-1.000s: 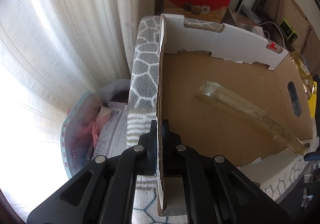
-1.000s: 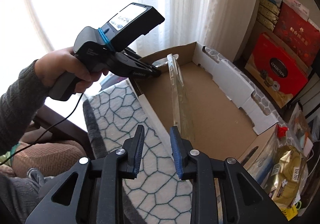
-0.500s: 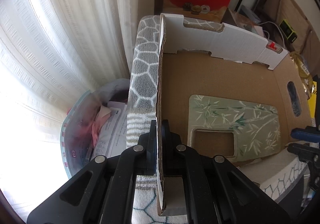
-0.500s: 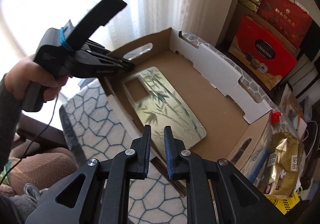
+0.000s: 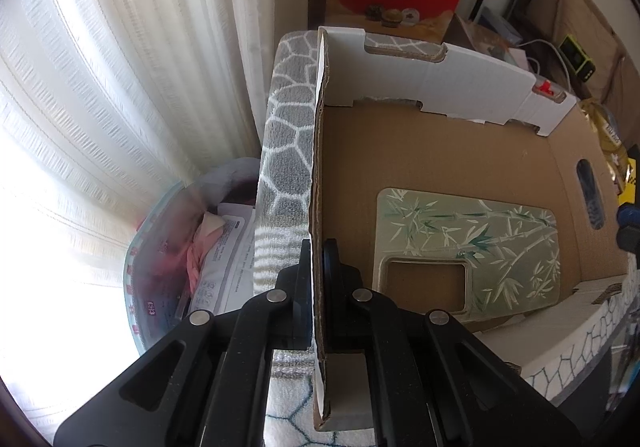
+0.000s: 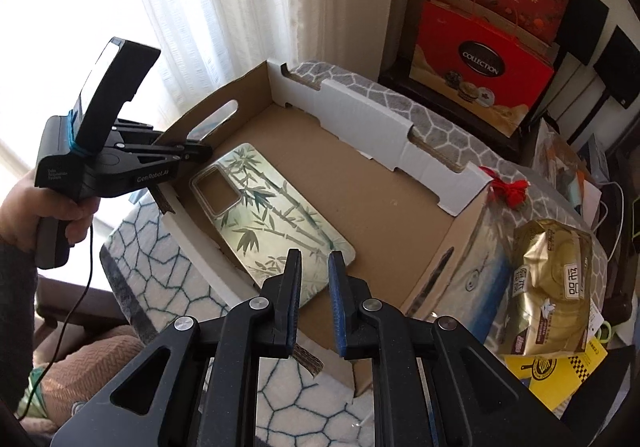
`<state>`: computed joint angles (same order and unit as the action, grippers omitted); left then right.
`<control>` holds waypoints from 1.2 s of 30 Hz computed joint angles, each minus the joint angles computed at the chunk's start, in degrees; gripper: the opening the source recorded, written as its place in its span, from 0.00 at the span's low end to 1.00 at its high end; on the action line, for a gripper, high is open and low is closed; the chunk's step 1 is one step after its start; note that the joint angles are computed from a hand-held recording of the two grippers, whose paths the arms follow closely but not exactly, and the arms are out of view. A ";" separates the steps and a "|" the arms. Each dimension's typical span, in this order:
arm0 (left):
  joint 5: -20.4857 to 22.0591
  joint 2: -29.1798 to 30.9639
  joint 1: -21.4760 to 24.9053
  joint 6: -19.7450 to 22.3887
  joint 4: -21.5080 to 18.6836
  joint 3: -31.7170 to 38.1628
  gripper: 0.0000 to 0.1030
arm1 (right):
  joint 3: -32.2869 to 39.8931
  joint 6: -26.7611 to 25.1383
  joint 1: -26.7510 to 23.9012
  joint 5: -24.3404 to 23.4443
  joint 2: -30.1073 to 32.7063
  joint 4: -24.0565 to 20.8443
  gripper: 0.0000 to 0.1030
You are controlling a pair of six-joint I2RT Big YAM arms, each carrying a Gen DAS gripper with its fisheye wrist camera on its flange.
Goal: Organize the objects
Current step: 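Place the bamboo-print phone case into the box with the right tool, then move the right tool back over the table toward the blue card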
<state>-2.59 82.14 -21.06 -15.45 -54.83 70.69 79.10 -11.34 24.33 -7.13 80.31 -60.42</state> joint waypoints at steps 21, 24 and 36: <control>0.00 0.63 0.23 -0.31 0.34 0.11 0.04 | -0.33 3.16 -17.31 0.78 -4.74 -1.54 0.48; 0.00 0.67 0.22 -0.36 0.39 0.09 0.04 | -2.01 3.47 -18.60 -0.04 -5.12 -1.25 0.48; 0.08 0.80 0.39 -0.21 0.43 0.15 0.04 | -3.73 5.19 -26.53 -2.85 -5.99 -0.90 0.48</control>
